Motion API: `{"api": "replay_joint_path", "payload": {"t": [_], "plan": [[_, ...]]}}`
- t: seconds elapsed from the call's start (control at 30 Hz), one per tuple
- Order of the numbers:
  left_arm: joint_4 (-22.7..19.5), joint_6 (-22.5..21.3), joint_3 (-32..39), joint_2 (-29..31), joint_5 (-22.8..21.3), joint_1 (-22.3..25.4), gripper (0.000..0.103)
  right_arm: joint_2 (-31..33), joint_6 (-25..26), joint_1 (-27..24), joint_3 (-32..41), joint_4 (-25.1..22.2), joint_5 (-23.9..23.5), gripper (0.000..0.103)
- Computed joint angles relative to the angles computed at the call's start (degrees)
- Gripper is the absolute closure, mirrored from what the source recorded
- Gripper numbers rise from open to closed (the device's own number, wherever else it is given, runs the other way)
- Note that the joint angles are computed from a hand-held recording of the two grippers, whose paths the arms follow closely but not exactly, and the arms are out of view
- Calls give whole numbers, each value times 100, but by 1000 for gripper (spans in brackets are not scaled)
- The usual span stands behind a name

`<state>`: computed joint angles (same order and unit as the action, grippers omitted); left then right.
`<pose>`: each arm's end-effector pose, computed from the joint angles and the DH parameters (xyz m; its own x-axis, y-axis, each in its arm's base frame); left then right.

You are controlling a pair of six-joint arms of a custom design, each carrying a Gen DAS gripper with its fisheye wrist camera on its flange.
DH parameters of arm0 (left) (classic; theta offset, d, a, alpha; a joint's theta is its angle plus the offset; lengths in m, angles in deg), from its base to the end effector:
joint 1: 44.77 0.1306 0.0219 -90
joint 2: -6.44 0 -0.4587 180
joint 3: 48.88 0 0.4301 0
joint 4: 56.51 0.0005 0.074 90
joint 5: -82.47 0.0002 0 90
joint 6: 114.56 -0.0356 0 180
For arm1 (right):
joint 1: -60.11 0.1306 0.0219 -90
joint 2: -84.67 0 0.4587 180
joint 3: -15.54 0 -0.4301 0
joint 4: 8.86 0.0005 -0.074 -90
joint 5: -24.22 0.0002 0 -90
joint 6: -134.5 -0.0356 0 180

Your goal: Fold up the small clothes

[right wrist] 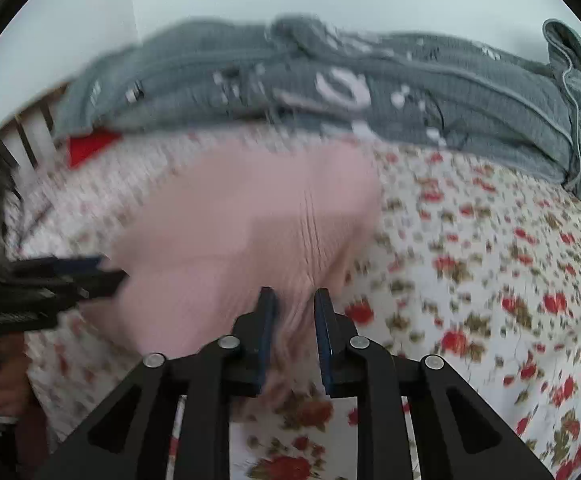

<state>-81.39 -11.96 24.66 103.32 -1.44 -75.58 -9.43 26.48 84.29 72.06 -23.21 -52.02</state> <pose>0.4655 -0.2826 0.3339 -0.7494 0.1943 -0.6330 0.4166 0.8814 -0.2226 0.4071 0.1729 0.3019 -0.6742 0.0266 -0.7380 -0.0342 0.9972 0.0672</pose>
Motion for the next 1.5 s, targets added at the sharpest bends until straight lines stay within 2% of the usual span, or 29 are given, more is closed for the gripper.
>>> {"api": "replay_joint_path", "payload": {"t": [0.17,0.27,0.4,0.53,0.73,0.77,0.8,0.93,1.0,1.13,1.17,1.2,1.23,1.33,1.5], "plan": [[54,-87,-19,-231,103,84,48,-205,-11,-55,-38,21,-163,83],[58,-192,158,-233,13,122,47,-359,143,-74,47,77,-8,76],[-39,-163,657,68,-67,197,48,-189,242,-235,379,88,25,73],[-18,51,1109,419,69,276,50,145,123,-403,742,76,3,72],[-353,-205,2066,1150,148,252,59,750,253,-639,1291,53,-393,80],[-470,-276,2262,1308,167,245,63,883,286,-673,1378,20,-453,81],[-619,-292,2455,1470,189,241,73,1070,298,-724,1490,-64,-520,82],[-1068,-241,2919,2010,273,239,84,1643,172,-871,1775,-577,-536,85],[-1207,-378,2964,2149,205,202,84,1656,316,-886,1706,-434,-498,84],[-1007,-504,2905,2050,203,202,84,1598,467,-894,1782,-515,-508,83],[-907,-466,2907,2039,251,224,82,1554,435,-897,1756,-428,-525,83],[-858,-423,2935,2057,267,241,75,1510,403,-900,1709,-269,-571,83],[-901,-391,3003,2122,305,253,72,1515,406,-900,1696,-184,-602,83],[-1202,-379,3159,2287,280,267,73,1708,480,-895,1787,-346,-604,83],[-1148,-429,3108,2252,162,239,72,1684,353,-980,1775,-356,-880,82]]}}
